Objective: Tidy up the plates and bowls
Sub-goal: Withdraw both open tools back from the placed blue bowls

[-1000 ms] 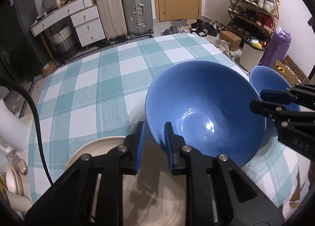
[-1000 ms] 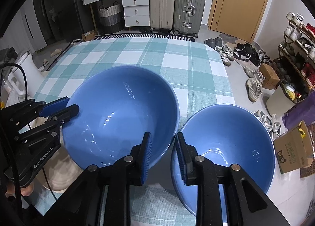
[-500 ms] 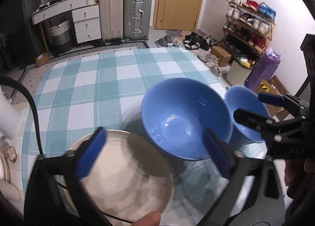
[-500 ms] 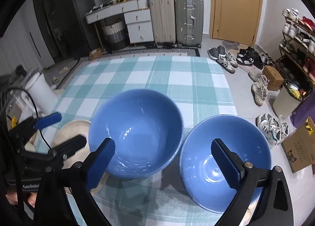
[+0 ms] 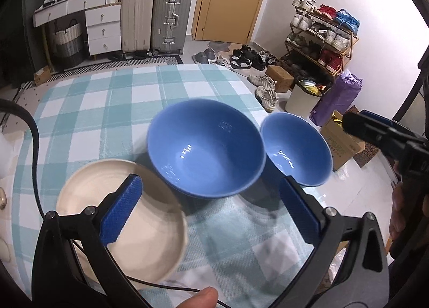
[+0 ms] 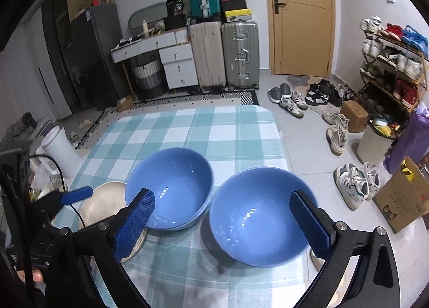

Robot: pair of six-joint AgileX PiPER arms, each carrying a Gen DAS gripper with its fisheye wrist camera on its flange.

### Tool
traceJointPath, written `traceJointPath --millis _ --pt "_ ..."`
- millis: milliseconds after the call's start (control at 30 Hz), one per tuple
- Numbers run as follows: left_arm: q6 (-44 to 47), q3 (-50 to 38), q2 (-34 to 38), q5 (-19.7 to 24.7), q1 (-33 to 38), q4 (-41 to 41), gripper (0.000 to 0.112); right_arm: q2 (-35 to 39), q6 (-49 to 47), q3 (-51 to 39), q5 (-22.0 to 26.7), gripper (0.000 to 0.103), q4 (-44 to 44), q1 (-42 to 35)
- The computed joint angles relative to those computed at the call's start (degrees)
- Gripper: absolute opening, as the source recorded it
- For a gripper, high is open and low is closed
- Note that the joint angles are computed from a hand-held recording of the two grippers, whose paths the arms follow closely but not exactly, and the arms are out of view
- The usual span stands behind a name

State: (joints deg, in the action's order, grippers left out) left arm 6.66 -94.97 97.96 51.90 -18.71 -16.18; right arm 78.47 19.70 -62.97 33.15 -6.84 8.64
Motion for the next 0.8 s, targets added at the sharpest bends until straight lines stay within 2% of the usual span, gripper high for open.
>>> traceJointPath --millis 167,433,667,800 --pt "-2.22 2.92 -1.70 -1.36 -3.75 2.33 0.102 -4.57 -2.61 3.65 0.14 0.102 1.65 -3.32" --pt "-7.36 7.38 -3.58 -4.21 -9.73 5.73 0.102 -10.09 -14.20 10.05 -1.05 0.102 10.22 -10.44" --pt "-10.27 6.34 -0.84 -5.46 -14.65 8.24 0.088 -11.03 -24.70 13.60 -2.20 0.102 19.09 -17.28" --pt "-12.64 4.54 1.62 -5.44 -16.61 9.74 0.080 -9.18 -30.02 14.34 -3.02 0.102 24.01 -20.31"
